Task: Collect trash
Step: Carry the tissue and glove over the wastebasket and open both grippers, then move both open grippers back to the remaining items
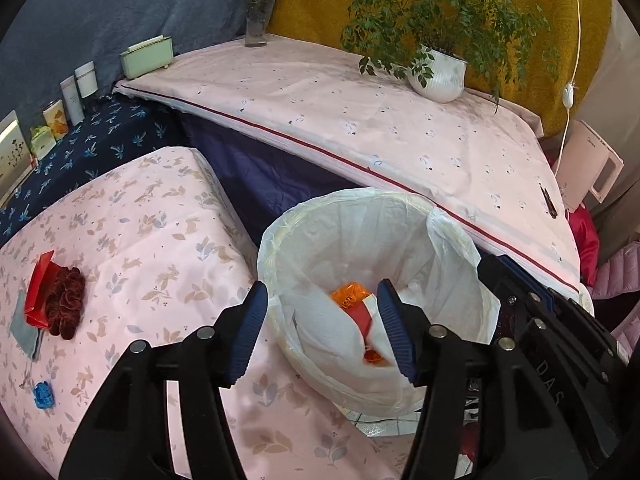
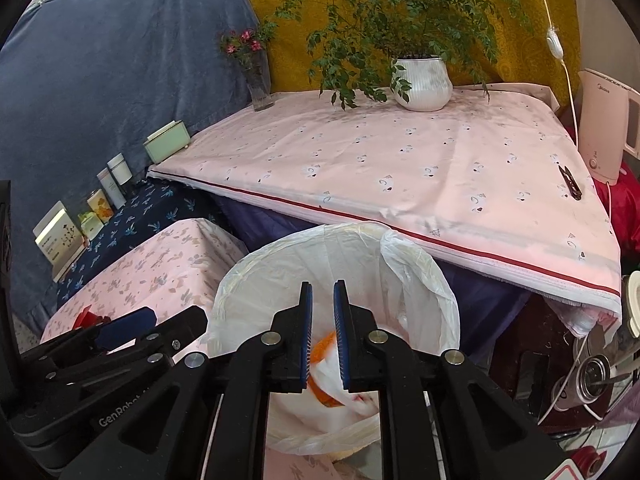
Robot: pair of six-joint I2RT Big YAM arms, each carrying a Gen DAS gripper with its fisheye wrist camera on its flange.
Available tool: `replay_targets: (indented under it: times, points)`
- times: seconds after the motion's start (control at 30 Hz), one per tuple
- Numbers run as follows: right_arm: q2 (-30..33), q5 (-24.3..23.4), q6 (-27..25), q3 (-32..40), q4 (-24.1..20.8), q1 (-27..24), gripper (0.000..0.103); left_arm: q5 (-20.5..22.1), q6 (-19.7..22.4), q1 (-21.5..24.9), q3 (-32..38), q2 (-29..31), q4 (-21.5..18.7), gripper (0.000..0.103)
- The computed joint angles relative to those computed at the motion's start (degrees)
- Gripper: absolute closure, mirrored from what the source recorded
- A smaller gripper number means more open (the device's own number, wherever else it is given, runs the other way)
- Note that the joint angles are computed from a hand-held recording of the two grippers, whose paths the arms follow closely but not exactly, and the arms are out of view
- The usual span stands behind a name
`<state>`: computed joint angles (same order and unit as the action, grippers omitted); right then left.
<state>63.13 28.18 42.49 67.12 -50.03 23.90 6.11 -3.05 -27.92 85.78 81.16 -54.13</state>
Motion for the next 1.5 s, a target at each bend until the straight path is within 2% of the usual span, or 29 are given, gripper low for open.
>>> replay_targets:
  times: [0.27,0.43,0.73,0.97,1.5]
  points:
    - [0.33,0.46,0.30,0.20,0.08,0.90,0.076,-0.45,-0.32,1.20,-1.34,-0.55,0.62,0.049]
    - [0.73,0.73,0.48,0.65,-0.04,1.57,0.073,-0.70,-0.48,2.25,-2.39,-1.29,1.08,0.049]
    - [2.27,2.41,0.84,2.20,-0.40,4.53,0.060,-1.71,-1.68,5.77,-4.69,-3.41,1.71,0.049]
    - [4.29,2.84,1.10,3.72,-0.67,7.27,0.055,-2.72,-2.34,10.65,-7.74,-6.01,2.48,0.037]
    - [11.45,1.89,1.72,8.68,-1.08,14.96,0.053,-4.35,-1.18,24.44,-13.78,-8.35,3.77,0.034]
